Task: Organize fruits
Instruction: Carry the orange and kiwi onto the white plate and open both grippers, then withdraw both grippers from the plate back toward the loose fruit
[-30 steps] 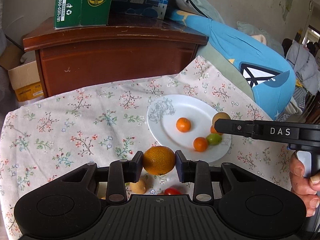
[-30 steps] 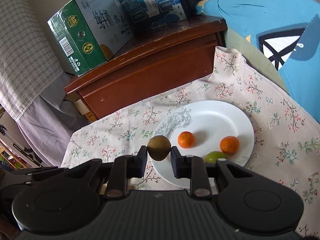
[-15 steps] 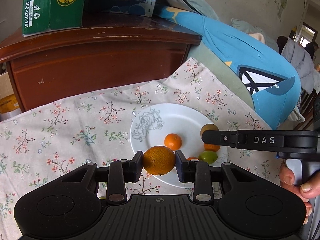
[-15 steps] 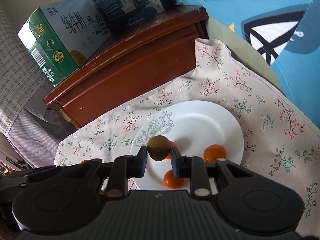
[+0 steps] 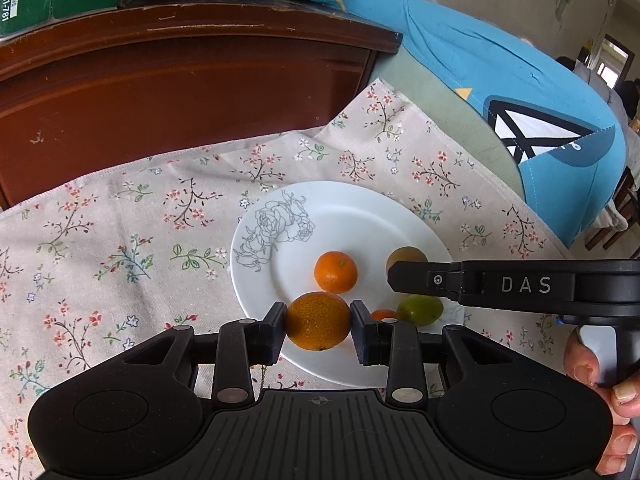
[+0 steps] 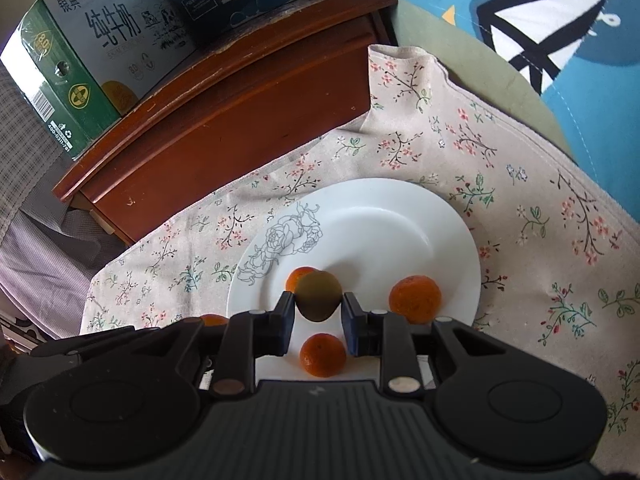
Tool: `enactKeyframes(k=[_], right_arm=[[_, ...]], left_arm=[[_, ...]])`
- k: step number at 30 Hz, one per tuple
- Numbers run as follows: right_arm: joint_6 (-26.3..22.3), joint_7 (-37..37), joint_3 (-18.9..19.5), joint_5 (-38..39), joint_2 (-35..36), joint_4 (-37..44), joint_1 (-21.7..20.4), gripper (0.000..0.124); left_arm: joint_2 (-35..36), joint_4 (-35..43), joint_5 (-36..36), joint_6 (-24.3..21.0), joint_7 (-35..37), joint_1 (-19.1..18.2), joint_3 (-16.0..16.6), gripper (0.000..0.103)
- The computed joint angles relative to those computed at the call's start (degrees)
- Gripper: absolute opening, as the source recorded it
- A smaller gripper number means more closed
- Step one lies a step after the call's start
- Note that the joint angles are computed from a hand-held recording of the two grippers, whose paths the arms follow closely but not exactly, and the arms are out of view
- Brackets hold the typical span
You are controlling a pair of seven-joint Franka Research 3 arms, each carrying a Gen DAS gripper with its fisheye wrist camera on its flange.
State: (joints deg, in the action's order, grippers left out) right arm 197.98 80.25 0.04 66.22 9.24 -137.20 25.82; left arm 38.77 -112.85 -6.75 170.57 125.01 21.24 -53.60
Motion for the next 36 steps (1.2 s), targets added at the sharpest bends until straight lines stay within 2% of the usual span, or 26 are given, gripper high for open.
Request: enactKeyframes(k=[3, 6, 8, 9, 13, 14, 15, 16, 19, 23, 30, 36], right_arm=[[-0.3, -0.3, -0.5, 0.7, 0.4, 0.3, 0.3, 0.026], [0.6, -5.1, -1.9, 5.9, 1.1, 2.0, 2.3, 0.028], [1.8, -7.1, -1.1, 7.8, 1.4, 2.6, 2.0, 0.028], [2.3, -6.9, -0.3, 7.4, 1.3, 2.5, 1.3, 0.028], [4.2, -5.7, 1.7, 6.4, 1.1, 2.0, -0.6, 0.029], [4.5, -6.7, 1.9, 7.1, 1.1, 2.2, -0.6, 0.030], [4.9, -8.0, 2.1, 8.1, 1.0, 2.5, -0.6, 0.030], [5.2, -9.3, 2.3, 9.0, 1.1, 2.9, -0.7, 0.031], [4.9, -8.8, 3.3, 8.4, 0.8, 2.7, -1.8, 0.034], [4.4, -7.0, 3.8, 6.7, 0.4, 2.0, -2.3, 0.035], [3.5, -4.5, 4.0, 4.3, -0.5, 0.8, -2.2, 0.039], [2.8, -7.1, 3.7, 6.3, -0.7, 1.0, -0.7, 0.039]], left_arm=[[0.6, 0.0, 0.3, 1.1, -0.1, -0.5, 0.3, 0.033], [1.1, -0.6, 1.4, 2.5, -0.4, 0.4, -0.9, 0.034], [1.0, -1.3, 2.1, 4.0, -1.5, 1.2, -1.8, 0.053], [0.9, -1.9, 2.6, 5.3, -2.1, 1.6, -2.2, 0.067], [-0.9, -3.0, 5.3, 7.3, -4.8, 2.3, -2.4, 0.073], [-2.1, -3.1, 5.7, 7.3, -6.2, 1.6, -1.3, 0.077], [-3.3, -3.1, 6.1, 7.4, -7.9, 0.7, 0.0, 0.085], [-4.4, -3.2, 6.4, 7.5, -9.4, 0.1, 1.1, 0.088], [-5.7, -3.5, 8.2, 7.0, -11.5, 1.3, 1.0, 0.088], [-9.3, -4.4, 9.1, 6.7, -14.4, 0.2, 4.2, 0.092], [-12.3, -7.3, 7.4, 5.9, -12.6, 5.8, 1.0, 0.092], [-15.7, -11.3, 6.0, 7.2, -10.8, 11.4, -2.0, 0.093]])
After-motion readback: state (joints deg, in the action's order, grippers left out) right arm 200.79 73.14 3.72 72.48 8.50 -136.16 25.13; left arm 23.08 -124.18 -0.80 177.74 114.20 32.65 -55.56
